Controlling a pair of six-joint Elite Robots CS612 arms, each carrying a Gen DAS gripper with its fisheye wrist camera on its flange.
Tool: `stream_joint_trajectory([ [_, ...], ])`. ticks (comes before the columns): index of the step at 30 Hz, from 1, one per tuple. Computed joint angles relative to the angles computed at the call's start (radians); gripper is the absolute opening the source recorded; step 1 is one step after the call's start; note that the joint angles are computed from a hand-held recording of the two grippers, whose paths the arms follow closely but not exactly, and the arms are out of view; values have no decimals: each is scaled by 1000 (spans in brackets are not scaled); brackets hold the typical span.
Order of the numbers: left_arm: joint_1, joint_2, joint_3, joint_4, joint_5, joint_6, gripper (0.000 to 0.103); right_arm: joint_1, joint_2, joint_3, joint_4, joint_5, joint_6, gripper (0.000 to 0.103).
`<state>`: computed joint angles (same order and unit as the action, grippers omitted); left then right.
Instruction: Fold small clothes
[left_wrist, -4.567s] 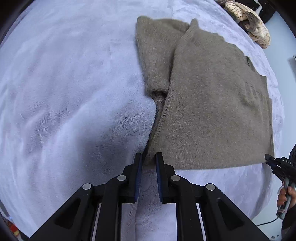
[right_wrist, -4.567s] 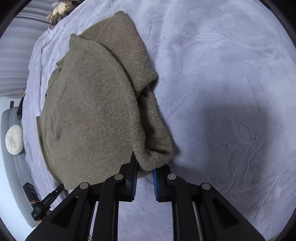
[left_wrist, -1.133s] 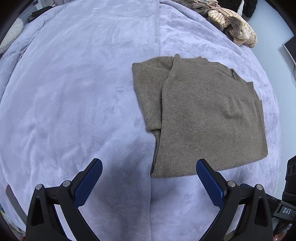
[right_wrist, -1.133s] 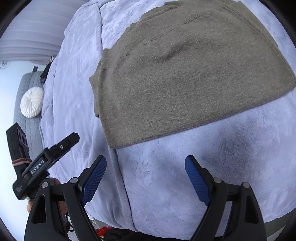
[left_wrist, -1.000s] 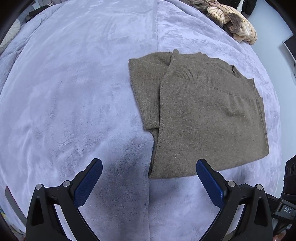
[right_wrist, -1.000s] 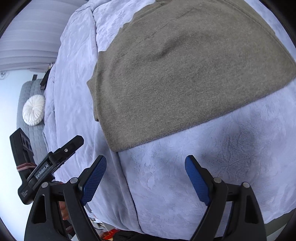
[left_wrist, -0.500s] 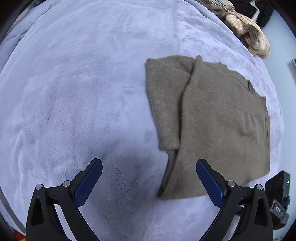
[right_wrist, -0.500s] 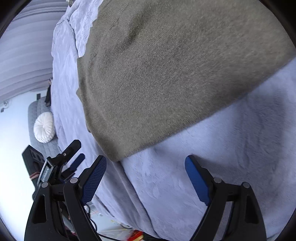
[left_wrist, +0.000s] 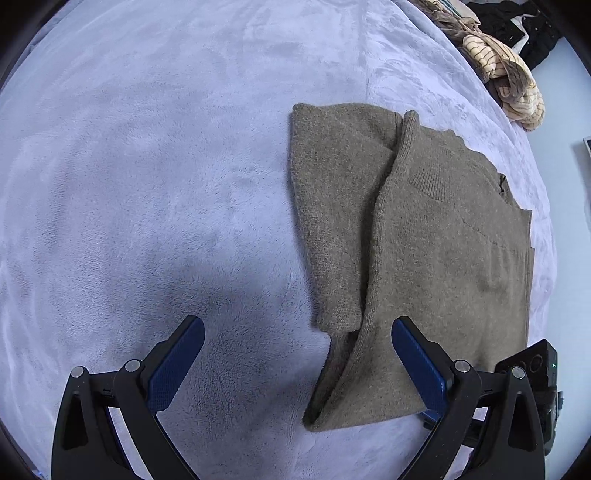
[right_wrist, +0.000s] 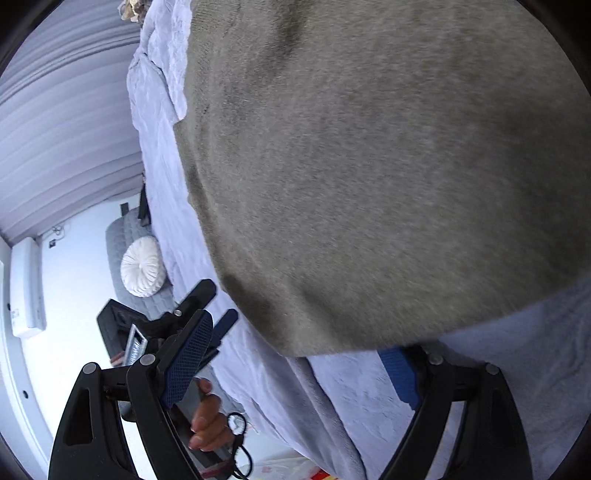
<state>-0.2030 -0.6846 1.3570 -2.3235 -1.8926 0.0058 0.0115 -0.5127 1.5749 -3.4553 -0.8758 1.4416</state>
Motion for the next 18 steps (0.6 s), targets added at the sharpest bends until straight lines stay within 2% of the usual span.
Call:
stream_joint_trajectory([
  [4,21,20,-28,19,-122,-21,101,6,59,-52,-171,-19,167,89],
  [6,34,37,-53,43,-196,-35,101,8,74,-68,-213,-29,237,89],
  [8,43,54,-74,77,-263,-37,101,6,84,-77,-238,-30,288,65],
  [9,47,62,-86,95,-295,-38,101,4,90,-86,-263,-29,309,41],
  [10,52,75,-103,121,-340,-39,101,3,96,-93,-290,-29,319,26],
  [12,57,96,-131,162,-413,-44,101,0,99,-104,-341,-26,307,19],
  [18,54,151,-212,216,-559,-65,101,-7,87,-147,-348,38,188,18],
])
